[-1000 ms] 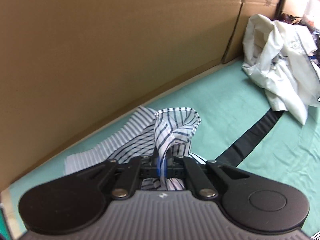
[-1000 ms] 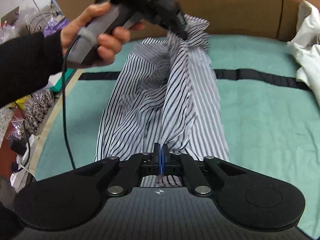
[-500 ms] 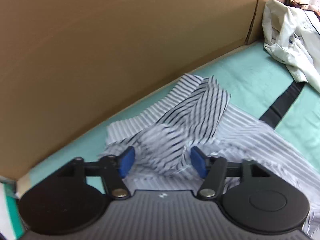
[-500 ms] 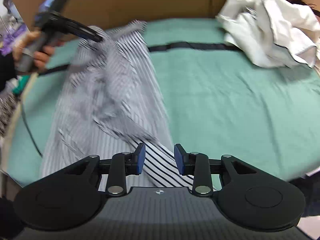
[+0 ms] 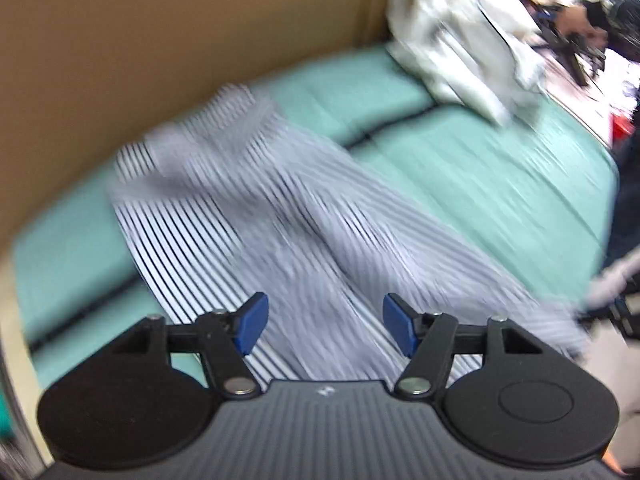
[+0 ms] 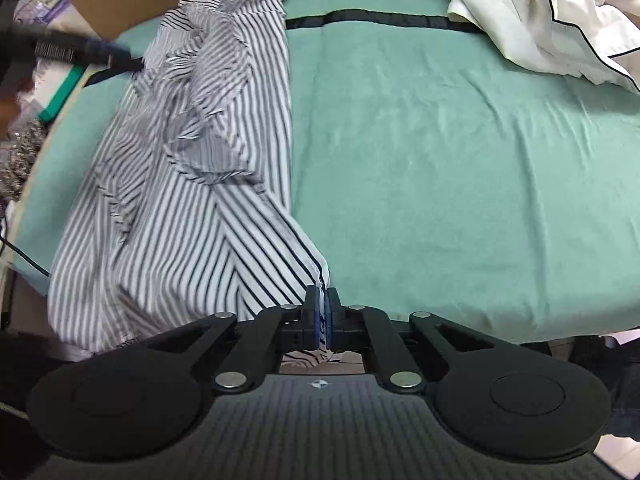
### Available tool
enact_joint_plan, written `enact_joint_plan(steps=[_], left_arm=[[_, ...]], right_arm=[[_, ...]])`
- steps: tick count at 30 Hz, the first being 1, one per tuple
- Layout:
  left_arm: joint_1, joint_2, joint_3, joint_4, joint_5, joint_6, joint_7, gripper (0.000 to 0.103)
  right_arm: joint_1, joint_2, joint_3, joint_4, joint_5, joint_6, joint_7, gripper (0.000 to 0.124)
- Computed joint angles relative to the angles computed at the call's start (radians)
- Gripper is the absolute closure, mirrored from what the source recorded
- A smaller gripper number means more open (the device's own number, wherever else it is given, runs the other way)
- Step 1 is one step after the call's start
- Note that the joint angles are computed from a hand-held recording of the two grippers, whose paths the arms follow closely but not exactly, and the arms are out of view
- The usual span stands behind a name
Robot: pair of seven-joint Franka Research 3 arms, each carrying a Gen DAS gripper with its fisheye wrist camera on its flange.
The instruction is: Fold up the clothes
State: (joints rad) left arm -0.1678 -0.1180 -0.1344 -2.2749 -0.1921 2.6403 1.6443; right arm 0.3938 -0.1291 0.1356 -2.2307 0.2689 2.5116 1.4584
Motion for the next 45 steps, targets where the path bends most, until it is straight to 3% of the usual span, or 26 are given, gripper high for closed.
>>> enact_joint_plan(steps=[7, 10, 13, 17, 19, 21, 24, 27, 29, 32, 34, 36, 39, 41, 45], left_arm=[[-0.079, -0.328, 0.01, -0.329, -0.102, -0.208, -0.151, 0.035], [-0.105, -0.449, -0.037, -0.429, -0.03, -0.21, -0.275, 0.022], [-0.155, -0.498, -0.045, -0.462, -0.001, -0.244, -0.358, 0.032], [-0.162, -0.535, -0.056, -0.456, 0.093, -0.176, -0.455, 0.032], [-0.145, -0.502, -0.041, -0.415, 0.151, -0.127, -0.458, 0.033], [-0.106, -0.433, -0.044, -0.35, 0.225, -0.067, -0.466, 0.044], [-0.037, -0.286, -0.05, -0.222, 0.319, 0.032, -0.501, 0.047], [0.038, -0.099, -0.086, -0.051, 0.454, 0.096, -0.593, 0.045], [0.063, 0.019, -0.102, 0.07, 0.572, 0.099, -0.66, 0.046], [0.047, 0.173, -0.081, 0.231, 0.712, 0.065, -0.698, 0.047], [0.031, 0.261, -0.061, 0.322, 0.717, 0.029, -0.664, 0.049], [0.016, 0.331, -0.04, 0.394, 0.723, -0.008, -0.634, 0.053], [-0.006, 0.404, -0.008, 0.469, 0.756, -0.076, -0.621, 0.068], [0.012, 0.426, -0.011, 0.483, 0.7, -0.088, -0.576, 0.076], [0.032, 0.435, -0.01, 0.47, 0.641, -0.075, -0.515, 0.076]], right_arm=[[0.064, -0.091, -0.01, -0.064, 0.191, -0.044, -0.15, 0.121], [0.098, -0.082, -0.008, -0.068, 0.285, -0.077, -0.225, 0.118], [0.119, -0.026, -0.002, -0.044, 0.377, -0.122, -0.279, 0.113], [0.11, 0.021, 0.013, 0.014, 0.357, -0.185, -0.306, 0.101], [0.101, 0.0, 0.003, 0.02, 0.39, -0.183, -0.373, 0.101], [0.089, -0.022, 0.0, 0.008, 0.414, -0.102, -0.395, 0.1], [0.052, -0.015, 0.028, -0.007, 0.261, 0.043, -0.203, 0.082], [0.009, 0.005, 0.057, -0.002, -0.036, 0.018, 0.069, 0.083], [0.015, -0.009, 0.044, -0.02, -0.036, -0.011, 0.132, 0.083], [0.023, -0.031, 0.033, -0.067, 0.024, 0.019, 0.229, 0.083], [0.024, -0.03, 0.037, -0.091, 0.039, 0.074, 0.31, 0.089], [0.026, -0.021, 0.037, -0.098, 0.047, 0.095, 0.37, 0.118], [0.012, -0.027, 0.053, -0.098, -0.044, 0.045, 0.525, 0.124], [0.023, -0.036, 0.035, -0.091, 0.016, -0.053, 0.556, 0.124], [0.052, -0.005, 0.002, -0.028, 0.184, -0.288, 0.486, 0.123]])
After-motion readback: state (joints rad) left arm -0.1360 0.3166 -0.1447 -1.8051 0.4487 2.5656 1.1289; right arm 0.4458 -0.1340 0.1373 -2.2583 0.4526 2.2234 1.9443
